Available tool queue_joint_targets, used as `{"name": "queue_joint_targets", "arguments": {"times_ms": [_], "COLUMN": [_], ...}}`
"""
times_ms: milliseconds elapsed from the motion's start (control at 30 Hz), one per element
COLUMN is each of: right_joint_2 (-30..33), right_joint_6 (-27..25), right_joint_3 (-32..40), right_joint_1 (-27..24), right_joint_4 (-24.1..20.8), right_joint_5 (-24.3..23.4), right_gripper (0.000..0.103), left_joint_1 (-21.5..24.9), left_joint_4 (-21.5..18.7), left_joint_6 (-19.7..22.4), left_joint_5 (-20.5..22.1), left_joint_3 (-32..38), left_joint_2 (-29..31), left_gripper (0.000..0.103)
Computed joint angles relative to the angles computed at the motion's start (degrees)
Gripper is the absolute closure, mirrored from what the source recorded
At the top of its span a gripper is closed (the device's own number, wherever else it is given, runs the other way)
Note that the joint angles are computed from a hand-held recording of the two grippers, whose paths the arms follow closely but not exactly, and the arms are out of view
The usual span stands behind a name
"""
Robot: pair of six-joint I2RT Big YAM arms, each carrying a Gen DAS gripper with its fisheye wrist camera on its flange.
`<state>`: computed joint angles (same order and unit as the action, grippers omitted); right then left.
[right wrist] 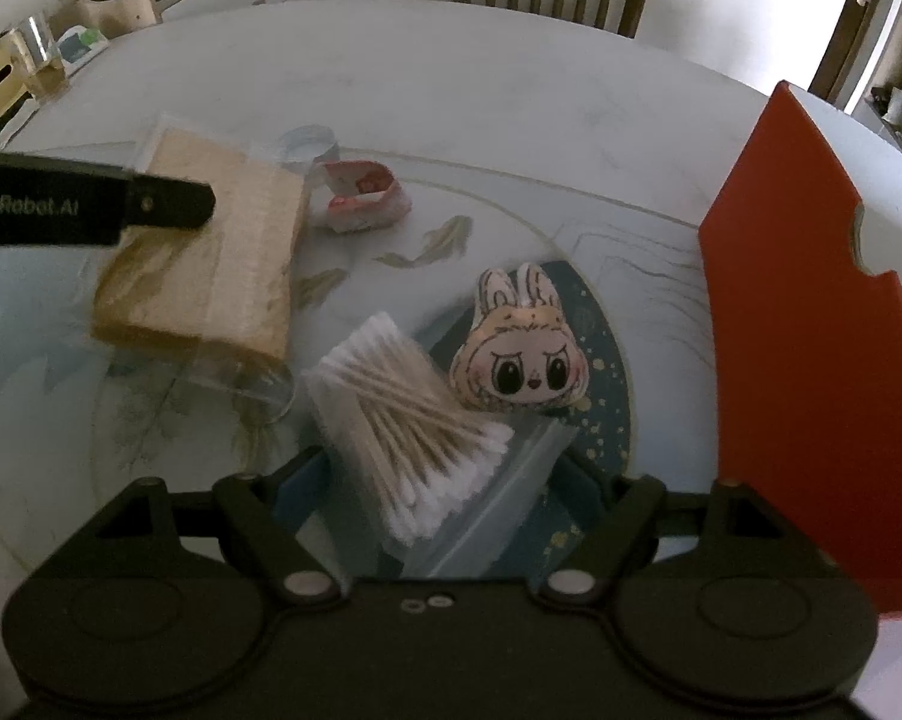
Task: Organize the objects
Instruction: 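Move both grippers back toward the bread loaf and cotton swabs, then grasp the cotton swab bag with the right gripper while the left gripper grasps the bread loaf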
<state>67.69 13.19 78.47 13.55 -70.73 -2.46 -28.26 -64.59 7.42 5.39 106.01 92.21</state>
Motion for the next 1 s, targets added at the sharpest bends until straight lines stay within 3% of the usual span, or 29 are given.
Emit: {"name": "queue_joint_targets", "arguments": {"times_ms": [67,233,333,833,1000], "right_joint_2": [-0.6,-1.7,-2.6,-12.1,-14.1], "right_joint_6": [0.2,1.5,2.4,5.5,5.2], "right_joint_3": [-0.3,-0.5,-1.1,-4.1,-3.5], "right_joint_1": [0.2,-0.1,-0.8,-2.7,-3.2], "right_joint_4": [-0.3,-1.1,-1.2,-2.3,-3.5], "right_joint_5": [0.1,0.2,-0.2,-2.4,-2.0], "right_gripper": [0.030,0.068,0.081,0.087,0.087], "left_joint_1": [0.0,0.0,-0.2,-0.4,-1.6], "left_joint_4": [-0.6,-0.3,-0.6,-1.4,-0.7], "left_joint_6": [-0.2,0.0,0.2,-1.5,-0.5], "left_joint_5": [0.8,2.3,3.4,8.8,7.9], "left_joint_3": [0.5,-0.2,-0.8,-6.8,-9.0], "left_joint_2": [-0.1,-1.6,-2.5,-8.8,-10.9], "left_gripper": [0.065,0.073,0.075,0.083,0.083]}}
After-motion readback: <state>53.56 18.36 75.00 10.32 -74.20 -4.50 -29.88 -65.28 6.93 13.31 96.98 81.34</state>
